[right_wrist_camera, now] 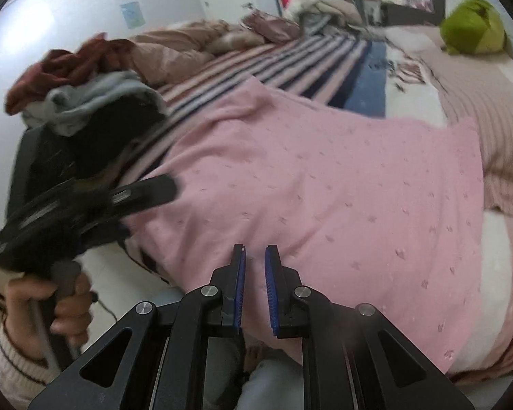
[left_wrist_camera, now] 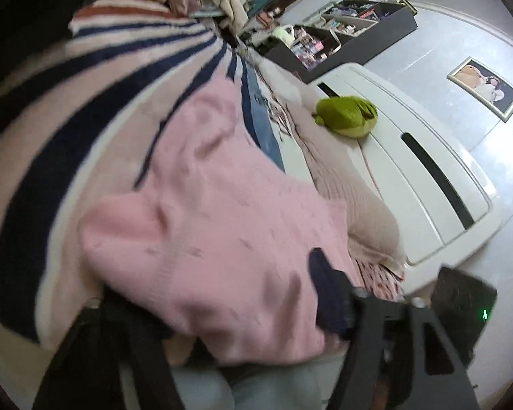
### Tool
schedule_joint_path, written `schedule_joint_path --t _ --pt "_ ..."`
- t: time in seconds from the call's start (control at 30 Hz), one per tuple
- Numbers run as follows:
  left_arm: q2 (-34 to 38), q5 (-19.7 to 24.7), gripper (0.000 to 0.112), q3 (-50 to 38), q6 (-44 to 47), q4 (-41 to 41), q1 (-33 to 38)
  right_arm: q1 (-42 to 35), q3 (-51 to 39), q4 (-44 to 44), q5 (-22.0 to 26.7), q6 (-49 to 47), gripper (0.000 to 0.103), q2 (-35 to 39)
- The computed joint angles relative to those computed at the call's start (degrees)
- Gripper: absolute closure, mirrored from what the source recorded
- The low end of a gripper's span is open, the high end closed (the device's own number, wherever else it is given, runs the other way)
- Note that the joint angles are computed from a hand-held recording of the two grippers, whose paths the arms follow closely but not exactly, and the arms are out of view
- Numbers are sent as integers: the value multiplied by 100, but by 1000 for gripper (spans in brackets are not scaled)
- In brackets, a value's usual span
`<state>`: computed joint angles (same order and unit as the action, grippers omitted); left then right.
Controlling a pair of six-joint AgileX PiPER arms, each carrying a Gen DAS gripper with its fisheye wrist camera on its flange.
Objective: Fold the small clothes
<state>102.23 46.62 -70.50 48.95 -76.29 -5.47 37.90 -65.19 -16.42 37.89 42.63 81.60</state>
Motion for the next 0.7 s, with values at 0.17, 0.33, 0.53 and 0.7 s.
schedule_joint_path --t 0.17,0.33,0.53,0.7 --pt "134 -91 90 -710 -386 583 -235 -168 269 579 -333 -312 96 70" --pt "-6 -391 94 -1372 -370 1391 -760 -555 553 1257 -501 -1045 96 -643" --pt "281 -13 94 -2405 -10 2351 -1741 -1218 1115 533 -194 -364 95 -2295" --pt "1447 1125 91 -3960 -839 4330 -2916 -2065 1467 856 126 -630 94 -3276"
